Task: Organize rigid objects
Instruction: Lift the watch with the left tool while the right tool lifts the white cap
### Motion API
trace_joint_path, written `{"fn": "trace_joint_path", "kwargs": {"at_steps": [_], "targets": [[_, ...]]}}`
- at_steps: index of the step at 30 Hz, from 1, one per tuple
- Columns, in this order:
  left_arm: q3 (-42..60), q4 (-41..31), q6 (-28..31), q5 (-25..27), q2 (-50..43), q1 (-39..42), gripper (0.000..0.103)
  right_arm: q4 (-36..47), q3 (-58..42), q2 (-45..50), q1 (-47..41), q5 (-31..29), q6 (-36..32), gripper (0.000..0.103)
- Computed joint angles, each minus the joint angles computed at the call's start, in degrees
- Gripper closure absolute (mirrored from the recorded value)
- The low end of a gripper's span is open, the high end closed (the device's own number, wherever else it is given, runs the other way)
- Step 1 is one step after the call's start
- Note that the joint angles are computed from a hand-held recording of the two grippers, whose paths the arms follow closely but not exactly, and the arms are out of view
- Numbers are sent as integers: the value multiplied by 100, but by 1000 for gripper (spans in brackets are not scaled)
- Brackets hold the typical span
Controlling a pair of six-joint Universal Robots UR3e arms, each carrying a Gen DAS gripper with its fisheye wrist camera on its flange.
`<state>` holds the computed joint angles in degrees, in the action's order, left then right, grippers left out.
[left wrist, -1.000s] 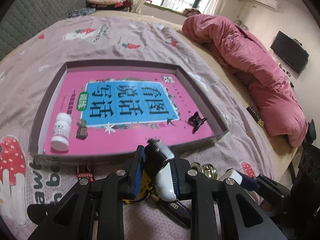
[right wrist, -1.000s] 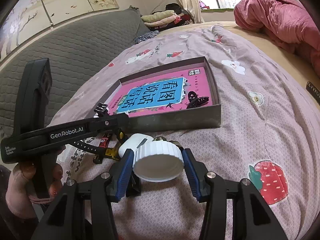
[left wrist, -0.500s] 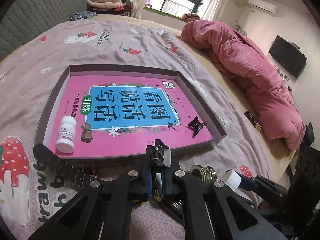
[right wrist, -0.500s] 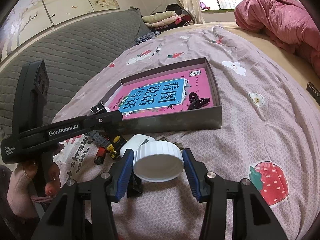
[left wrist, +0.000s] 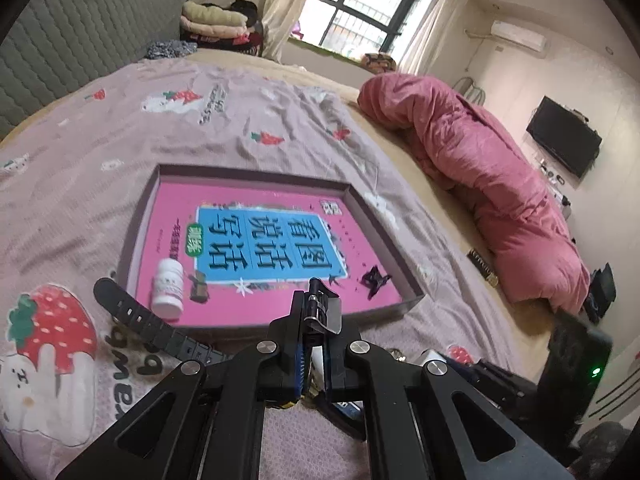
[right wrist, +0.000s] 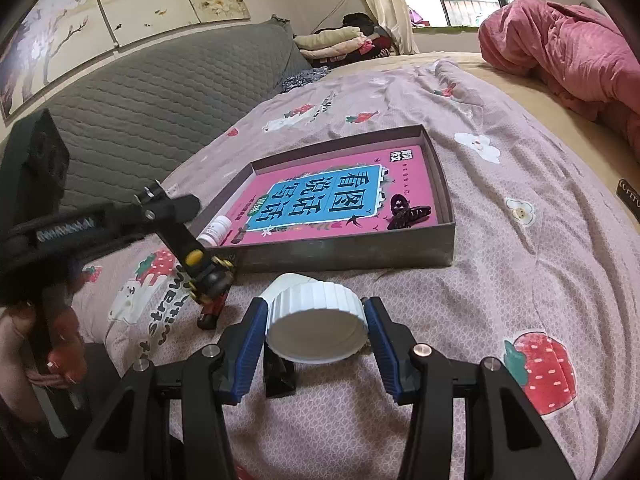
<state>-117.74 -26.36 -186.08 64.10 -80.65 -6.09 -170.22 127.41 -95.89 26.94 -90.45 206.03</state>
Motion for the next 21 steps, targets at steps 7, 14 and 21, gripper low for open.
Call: {"fn": "trace_joint_path", "kwargs": {"at_steps": [7,14,21], "targets": [[154,-255,52,-48,284,79,97,84,-117,-103,74,-144,-28,53],[329,-349,11,-335,389,228,97,242,-559,30,375,-567,-178,53],[583,-239,-127,-488,359,278,97,232,-587,28,378,-641,-146,53]]}}
